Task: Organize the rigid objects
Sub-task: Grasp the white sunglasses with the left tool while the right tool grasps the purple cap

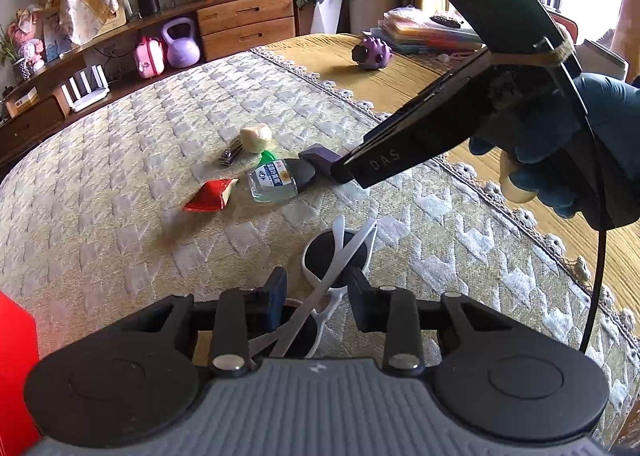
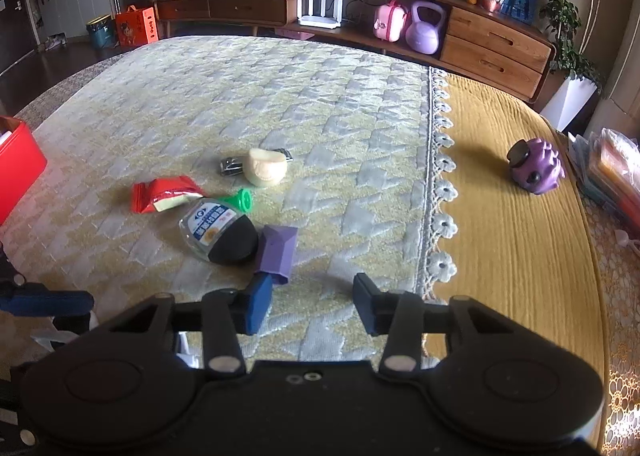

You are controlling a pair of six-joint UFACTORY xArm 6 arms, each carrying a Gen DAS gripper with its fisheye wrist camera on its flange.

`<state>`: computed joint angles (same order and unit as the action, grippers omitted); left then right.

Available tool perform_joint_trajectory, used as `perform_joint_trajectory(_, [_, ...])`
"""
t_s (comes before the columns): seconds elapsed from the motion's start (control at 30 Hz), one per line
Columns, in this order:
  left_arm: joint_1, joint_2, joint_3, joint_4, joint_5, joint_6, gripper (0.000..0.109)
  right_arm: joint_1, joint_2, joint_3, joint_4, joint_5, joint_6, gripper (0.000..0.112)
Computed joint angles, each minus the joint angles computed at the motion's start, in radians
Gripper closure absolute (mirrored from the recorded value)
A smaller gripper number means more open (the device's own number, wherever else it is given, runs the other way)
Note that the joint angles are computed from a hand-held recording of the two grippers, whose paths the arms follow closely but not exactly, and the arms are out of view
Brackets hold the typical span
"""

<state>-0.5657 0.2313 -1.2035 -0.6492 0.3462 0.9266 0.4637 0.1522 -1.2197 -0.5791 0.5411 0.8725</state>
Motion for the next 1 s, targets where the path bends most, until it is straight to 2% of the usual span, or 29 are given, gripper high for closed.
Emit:
perform_joint_trajectory(0.2, [-0.006,0.007,0.003,0.03,-0.003,-0.003,0.091,0.0,0.012,-0.011,0.048,-0.029,-0.044,0.072])
perform_joint_trajectory(0.4, [-0.005,0.009,0.002,0.01,-0.003,0.014,0.093,-0.001,0.025,-0.022,0.094,-0.045,-0.083,0.071])
perform_joint_trajectory(0.53, [-0.006,0.007,0.004,0.017,-0.017,-0.004,0.1,-0.005,0.045,-0.043,0.089,-0.05,-0.064,0.071])
perform_joint_trajectory(0.63, [-0.009,0.005,0.011,0.017,-0.032,-0.013,0.102,-0.004,0.057,-0.059,0.067,-0.044,-0.041,0.076])
perform_joint_trajectory(0.67, [-0.01,0.004,0.014,0.019,-0.039,-0.018,0.103,-0.002,0.059,-0.062,0.056,-0.04,-0.031,0.085])
perform_joint_trajectory(0.77, [-0.002,0.004,0.007,0.015,-0.022,-0.049,0.103,0.0,0.057,-0.06,0.047,-0.041,-0.013,0.09])
perform_joint_trajectory(1.0, [0.03,-0.018,0.009,-0.011,0.018,-0.156,0.104,0.022,-0.02,0.017,0.024,-0.046,0.045,0.09])
